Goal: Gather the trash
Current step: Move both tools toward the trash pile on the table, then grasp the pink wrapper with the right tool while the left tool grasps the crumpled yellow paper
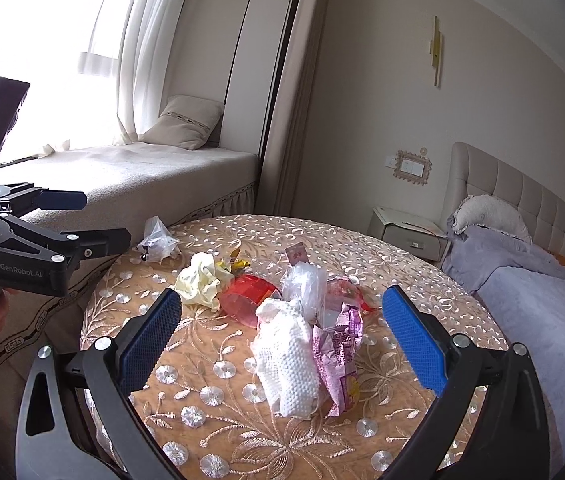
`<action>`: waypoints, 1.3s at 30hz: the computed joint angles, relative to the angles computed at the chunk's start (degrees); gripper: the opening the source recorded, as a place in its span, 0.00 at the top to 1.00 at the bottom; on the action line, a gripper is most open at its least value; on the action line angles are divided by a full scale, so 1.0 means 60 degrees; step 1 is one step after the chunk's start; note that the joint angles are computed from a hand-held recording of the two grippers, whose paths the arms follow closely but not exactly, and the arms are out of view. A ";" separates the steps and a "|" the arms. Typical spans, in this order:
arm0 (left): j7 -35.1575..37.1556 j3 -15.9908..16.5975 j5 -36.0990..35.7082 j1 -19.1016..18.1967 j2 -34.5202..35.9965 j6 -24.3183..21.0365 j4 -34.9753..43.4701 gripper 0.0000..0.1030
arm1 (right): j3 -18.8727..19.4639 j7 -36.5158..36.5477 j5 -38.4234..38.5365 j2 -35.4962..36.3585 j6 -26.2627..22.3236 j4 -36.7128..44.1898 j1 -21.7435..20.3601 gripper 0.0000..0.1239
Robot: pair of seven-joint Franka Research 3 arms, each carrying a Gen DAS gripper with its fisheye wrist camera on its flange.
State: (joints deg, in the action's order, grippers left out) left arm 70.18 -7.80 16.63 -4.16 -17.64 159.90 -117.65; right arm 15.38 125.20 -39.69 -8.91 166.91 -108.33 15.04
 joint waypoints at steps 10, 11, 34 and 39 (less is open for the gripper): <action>0.0769 0.0260 -0.1068 -0.0216 0.1123 -0.0377 0.0778 0.04 | -0.0651 -0.1125 0.1772 0.0749 -0.0817 0.0564 0.0526 0.20; 0.0778 0.0237 -0.1102 -0.0186 0.1305 -0.0488 0.0949 0.04 | -0.0707 -0.1101 0.1804 0.0863 -0.0960 0.0713 0.0555 0.20; 0.3074 -0.0305 -0.3397 0.0379 0.4690 -0.2537 0.4355 0.33 | -0.1592 -0.5225 0.8161 0.2642 -0.3519 0.2534 0.0863 0.72; 0.2859 -0.0309 -0.3133 0.0385 0.4763 -0.2378 0.4352 0.46 | -0.1581 -0.5751 0.8834 0.2255 -0.2854 0.2065 0.0848 0.80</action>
State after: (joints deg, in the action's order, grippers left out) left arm 87.34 -9.65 -2.17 -1.85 10.94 145.63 -91.54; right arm 5.89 90.70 13.31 4.62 149.79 -95.95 20.12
